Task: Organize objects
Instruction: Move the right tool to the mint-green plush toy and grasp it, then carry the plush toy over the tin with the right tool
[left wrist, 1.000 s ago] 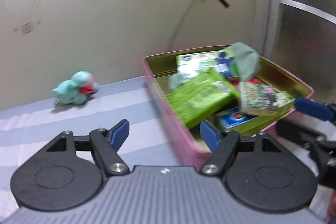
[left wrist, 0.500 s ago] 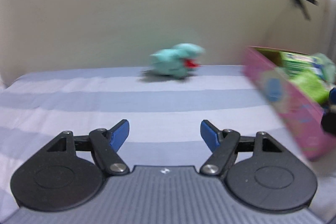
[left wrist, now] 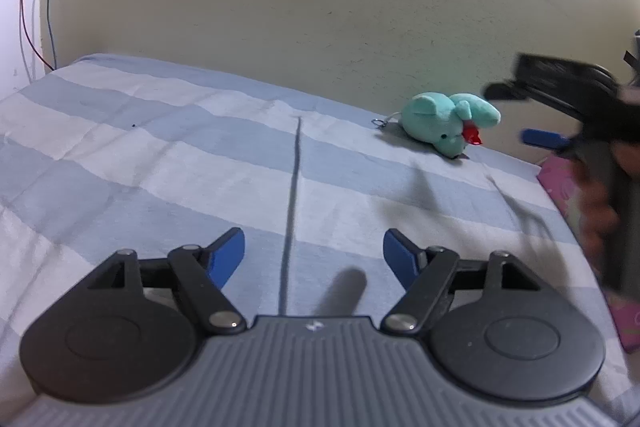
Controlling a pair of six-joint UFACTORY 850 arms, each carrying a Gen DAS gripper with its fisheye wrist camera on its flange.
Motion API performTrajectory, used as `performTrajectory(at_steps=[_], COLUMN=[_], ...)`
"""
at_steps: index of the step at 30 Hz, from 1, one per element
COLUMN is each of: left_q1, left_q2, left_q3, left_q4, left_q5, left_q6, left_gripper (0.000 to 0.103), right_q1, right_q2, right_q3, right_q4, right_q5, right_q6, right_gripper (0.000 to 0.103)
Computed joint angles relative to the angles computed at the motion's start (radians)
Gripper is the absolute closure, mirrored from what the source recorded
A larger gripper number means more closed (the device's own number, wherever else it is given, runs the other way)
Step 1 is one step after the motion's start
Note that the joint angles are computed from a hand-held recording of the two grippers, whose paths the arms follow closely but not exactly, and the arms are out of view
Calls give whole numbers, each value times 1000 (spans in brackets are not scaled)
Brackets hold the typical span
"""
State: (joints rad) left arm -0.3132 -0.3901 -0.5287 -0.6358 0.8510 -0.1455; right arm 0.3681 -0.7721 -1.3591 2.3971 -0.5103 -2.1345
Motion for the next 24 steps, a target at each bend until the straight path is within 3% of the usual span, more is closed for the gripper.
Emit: performTrajectory(at_steps=[3,5,6,9,15,20,24], left_q1=[3,11,14,18,39,87,25], left_q2=[8,4,3,1,13,31,58], left_q3=[12,11,11,10,36,84,100], left_q4=[13,29,35,40,145,540,678], left_q5=[2,4,5,5,43,135,175], left_q6=[-20,-34,-38,-43,-135,-351,-432], left_gripper=[23,23,23,23,23,23,13], right_q1=[-2,4,4,6,-29,-103,-186], right_q2=[-75,-116,-128,-104,51,211,302], right_q3=[-111,-174,-186,-137,132,418,597], right_q4=[-154,-269,-295,-215,-226,-257,-247], right_q5=[41,83,76,47,-83,-221,-316], right_q6=[235,353,372,237,62,-85,-209], right_gripper=[29,49,60,68,70,70,70])
